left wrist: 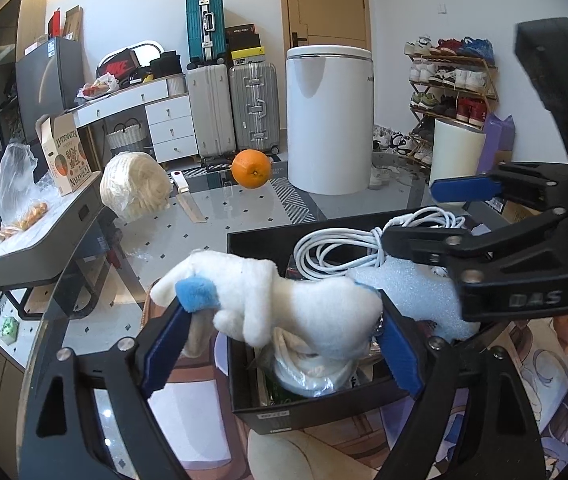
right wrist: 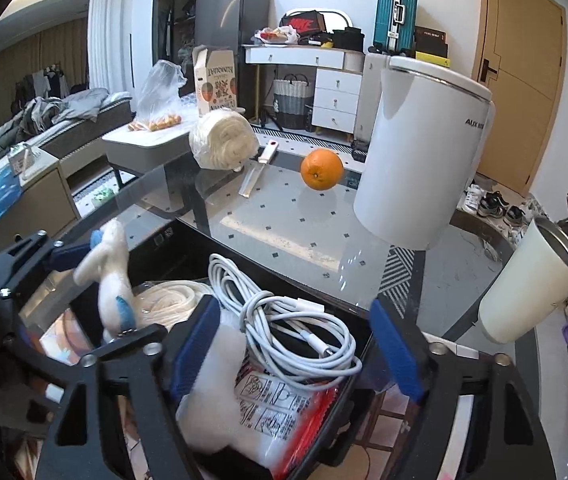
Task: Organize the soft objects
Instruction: 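Open both grippers to drop the cable coil and plush toy into the box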
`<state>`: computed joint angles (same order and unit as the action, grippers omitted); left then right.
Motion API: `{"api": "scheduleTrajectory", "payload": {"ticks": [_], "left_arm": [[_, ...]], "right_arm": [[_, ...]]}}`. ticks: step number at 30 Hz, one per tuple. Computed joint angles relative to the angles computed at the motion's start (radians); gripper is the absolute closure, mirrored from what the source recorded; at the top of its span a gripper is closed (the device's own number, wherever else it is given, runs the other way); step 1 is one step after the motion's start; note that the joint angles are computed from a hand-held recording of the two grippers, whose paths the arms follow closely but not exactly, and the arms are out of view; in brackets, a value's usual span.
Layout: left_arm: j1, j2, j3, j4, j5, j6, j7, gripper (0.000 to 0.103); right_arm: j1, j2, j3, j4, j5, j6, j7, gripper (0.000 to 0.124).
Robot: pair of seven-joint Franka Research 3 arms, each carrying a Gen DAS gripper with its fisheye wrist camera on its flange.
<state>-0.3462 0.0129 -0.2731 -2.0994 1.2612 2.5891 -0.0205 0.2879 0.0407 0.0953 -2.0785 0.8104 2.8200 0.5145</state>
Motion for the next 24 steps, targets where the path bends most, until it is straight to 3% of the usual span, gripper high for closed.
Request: {"api": "scheduleTrajectory", "payload": {"ticks": [8, 14, 19, 24], "left_arm": [[0.003, -0.015, -0.002, -0.013, -0.038, 0.011, 0.020, 0.000], [0.003, -0.054, -0.015, -0.051, -0.001, 0.016, -0.033, 0.000], [0.009, -0.118, -0.039, -0.107, 0.079, 0.020, -0.126, 0.000], [0.028, -0.185, -0.052, -0.164, 0.131, 0.079, -0.208, 0.000]], "right_arm": [[-0.009, -0.061, -0.021, -0.042, 0.150, -0.025, -0.109, 0.035], [0.001, -0.133, -0.055, -0.098, 0.306, -0.057, -0.204, 0.023], [0.012, -0.193, -0.077, -0.161, 0.400, -0.073, -0.259, 0.022], [0.027, -0.234, -0.091, -0.219, 0.449, -0.080, -0.309, 0.022]]}}
